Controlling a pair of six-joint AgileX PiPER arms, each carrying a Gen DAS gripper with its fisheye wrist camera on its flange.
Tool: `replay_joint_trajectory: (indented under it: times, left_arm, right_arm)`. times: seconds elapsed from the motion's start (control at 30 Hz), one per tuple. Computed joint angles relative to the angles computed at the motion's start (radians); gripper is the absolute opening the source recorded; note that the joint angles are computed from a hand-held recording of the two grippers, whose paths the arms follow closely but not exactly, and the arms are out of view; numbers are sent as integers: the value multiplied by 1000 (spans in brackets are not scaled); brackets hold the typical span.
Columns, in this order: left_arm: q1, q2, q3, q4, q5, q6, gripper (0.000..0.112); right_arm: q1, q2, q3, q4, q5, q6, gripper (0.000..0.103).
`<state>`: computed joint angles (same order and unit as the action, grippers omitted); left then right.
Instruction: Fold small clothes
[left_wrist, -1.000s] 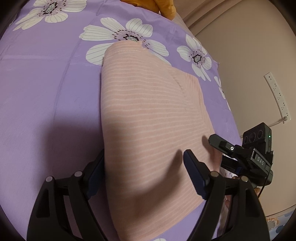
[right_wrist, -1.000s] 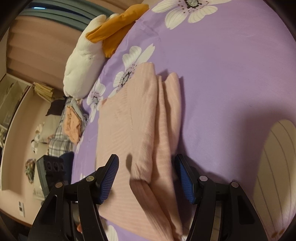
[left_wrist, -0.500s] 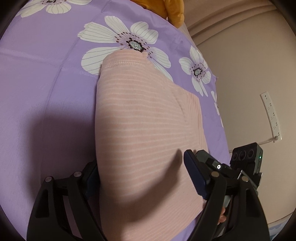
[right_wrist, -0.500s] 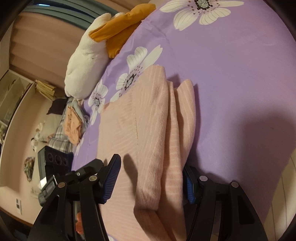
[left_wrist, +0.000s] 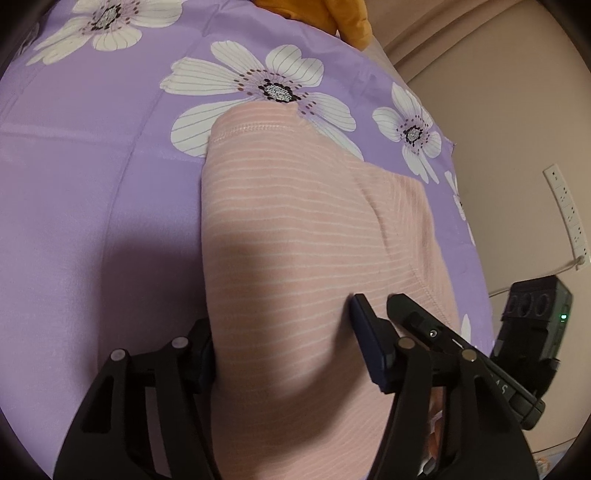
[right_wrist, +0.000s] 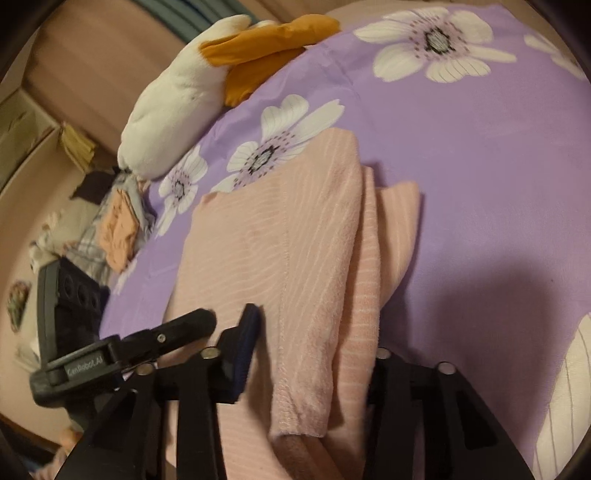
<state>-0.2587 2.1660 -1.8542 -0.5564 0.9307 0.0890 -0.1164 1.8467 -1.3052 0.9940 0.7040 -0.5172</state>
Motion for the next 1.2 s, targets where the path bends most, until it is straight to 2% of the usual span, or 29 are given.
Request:
replay_joint_trajectory:
  times: [0.07,0.27,0.57,0.8,1.2]
  left_arm:
    - [-7,-5,6,15,-8,0,61]
    - [-8,-14,13,19,-10,3,51]
    - [-24,-77,79,41,-41,24,47]
    - [-23,-181,200,20,-65,63,47]
    - [-37,-375,414,69,-114,57,47]
  right_arm:
    - [25,-15,1,-48,-38,20,33]
    - [79,-56,10,-164,-123,47,29]
    - [116,-133,64,-165,-188,16,28]
    - [124,-210,132,-136,-197,-2,28]
    - [178,-357,244,-165,-199,48,28]
